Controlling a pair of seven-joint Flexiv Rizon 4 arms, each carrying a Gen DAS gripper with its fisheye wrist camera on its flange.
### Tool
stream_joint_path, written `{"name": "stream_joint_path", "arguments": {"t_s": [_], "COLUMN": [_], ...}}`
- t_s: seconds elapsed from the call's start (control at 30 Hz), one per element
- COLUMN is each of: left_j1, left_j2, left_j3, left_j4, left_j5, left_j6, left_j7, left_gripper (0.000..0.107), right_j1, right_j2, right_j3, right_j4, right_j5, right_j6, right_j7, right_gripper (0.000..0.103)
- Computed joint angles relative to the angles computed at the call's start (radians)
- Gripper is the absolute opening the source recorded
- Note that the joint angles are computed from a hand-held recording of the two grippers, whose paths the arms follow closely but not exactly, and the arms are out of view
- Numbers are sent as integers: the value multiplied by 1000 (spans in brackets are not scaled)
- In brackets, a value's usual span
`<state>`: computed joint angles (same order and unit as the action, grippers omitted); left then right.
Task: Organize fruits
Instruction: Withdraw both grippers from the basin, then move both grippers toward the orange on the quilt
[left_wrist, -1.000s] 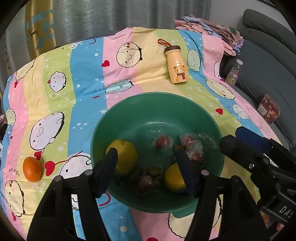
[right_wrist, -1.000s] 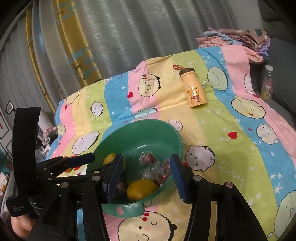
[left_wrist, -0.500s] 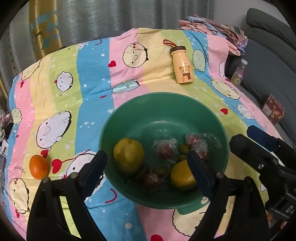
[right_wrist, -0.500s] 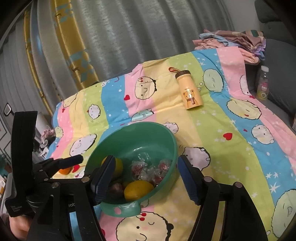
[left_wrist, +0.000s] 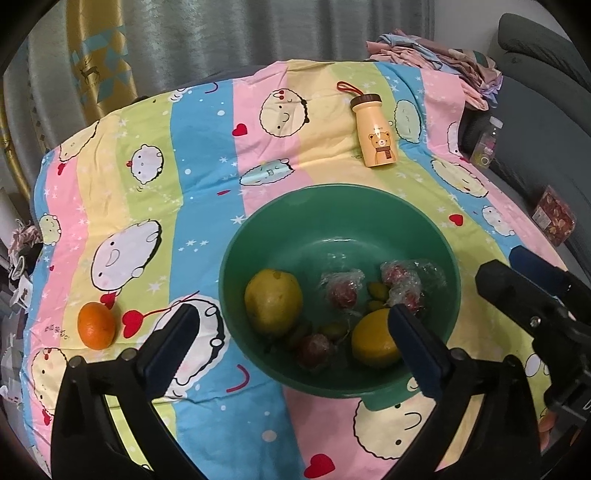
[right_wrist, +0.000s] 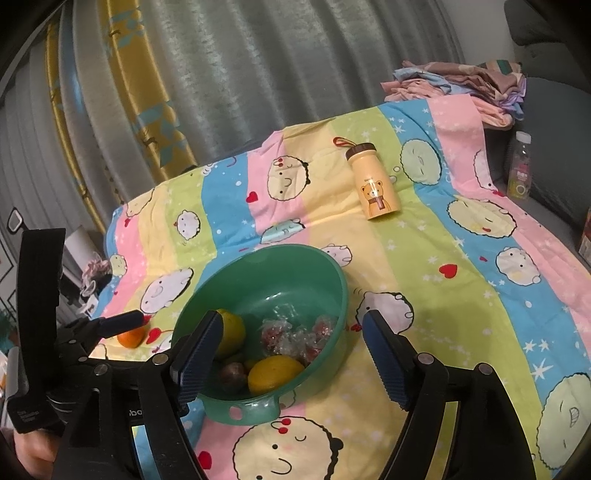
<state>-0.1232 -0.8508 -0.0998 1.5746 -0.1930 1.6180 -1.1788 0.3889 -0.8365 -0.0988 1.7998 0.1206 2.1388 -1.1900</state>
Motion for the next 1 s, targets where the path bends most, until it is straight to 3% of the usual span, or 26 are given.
{"name": "stream_joint_path", "arguments": {"t_s": [0.27, 0.47, 0.7, 1.0], "left_j1": [-28, -24, 84, 217], "left_j2": [14, 32, 51, 69], "left_j3": [46, 49, -32, -87], "left_j4": [17, 57, 130, 214], "left_j5": [1, 20, 44, 55], "left_j6": [19, 89, 167, 185], "left_j7": [-34, -40, -29, -53], "left_gripper": [102, 102, 102, 102], "right_j1": [5, 3, 7, 89], "right_j2": [9, 23, 24, 12], "right_j3": [-3, 11, 31, 3], "right_j4": [10, 26, 30, 15], "right_j5": [6, -2, -50, -58], "right_j6": [8, 27, 19, -22], "right_j7": [-10, -26, -58, -129], "right_gripper": [79, 80, 80, 80]}}
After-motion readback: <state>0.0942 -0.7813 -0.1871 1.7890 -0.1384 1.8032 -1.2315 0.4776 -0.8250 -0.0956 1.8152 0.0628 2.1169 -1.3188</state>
